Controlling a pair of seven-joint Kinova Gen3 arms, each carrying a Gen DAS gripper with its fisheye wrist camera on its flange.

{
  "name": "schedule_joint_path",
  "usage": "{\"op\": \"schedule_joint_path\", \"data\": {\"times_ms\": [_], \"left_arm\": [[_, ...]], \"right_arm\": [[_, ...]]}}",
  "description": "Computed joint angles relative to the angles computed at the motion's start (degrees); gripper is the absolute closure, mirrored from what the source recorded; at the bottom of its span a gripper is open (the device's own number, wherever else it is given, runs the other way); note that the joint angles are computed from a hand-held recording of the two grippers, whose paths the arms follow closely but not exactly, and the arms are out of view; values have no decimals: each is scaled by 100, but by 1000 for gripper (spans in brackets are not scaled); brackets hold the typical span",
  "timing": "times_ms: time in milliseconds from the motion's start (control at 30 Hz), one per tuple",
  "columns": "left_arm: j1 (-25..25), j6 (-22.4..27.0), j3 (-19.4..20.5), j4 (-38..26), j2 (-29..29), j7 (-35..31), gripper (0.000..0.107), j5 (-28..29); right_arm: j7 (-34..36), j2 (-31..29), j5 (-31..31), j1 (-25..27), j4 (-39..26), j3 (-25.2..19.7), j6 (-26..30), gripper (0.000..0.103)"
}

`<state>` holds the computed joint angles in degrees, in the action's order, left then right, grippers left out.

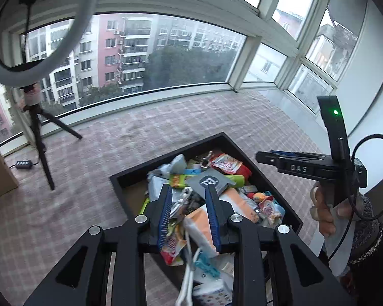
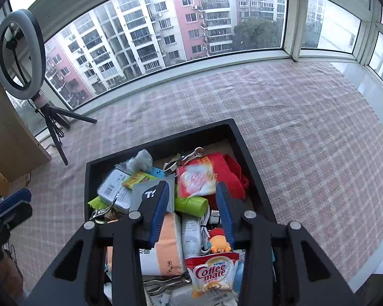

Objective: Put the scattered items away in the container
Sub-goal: 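Carry the Coffee-mate packet and GT packet to the bin and open both grippers, then move the left gripper to the last Coffee-mate packet by the wooden board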

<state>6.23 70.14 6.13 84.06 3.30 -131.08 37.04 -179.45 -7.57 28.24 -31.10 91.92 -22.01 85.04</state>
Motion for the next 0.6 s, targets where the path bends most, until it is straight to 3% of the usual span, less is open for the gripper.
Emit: {"op": "schedule_joint_path", "data": {"times_ms": [233, 333, 467, 600], "left_arm": [[-505, 234, -432, 186, -279, -340, 82, -189], [-833, 291, -690, 240, -278, -644, 77, -306], [-1417, 406, -965, -2, 51, -958, 69, -357], [-2011, 100, -1020, -342, 556, -1485, 59, -522]], "right_arm": [[-407, 154, 248, -274, -221, -295, 77, 60], [-614, 383, 431, -580, -441, -370, 151, 59], [-951, 877, 649, -1140, -906, -418, 399, 59], [-1304, 1544, 969, -1852, -1641, -427, 947, 54]]}}
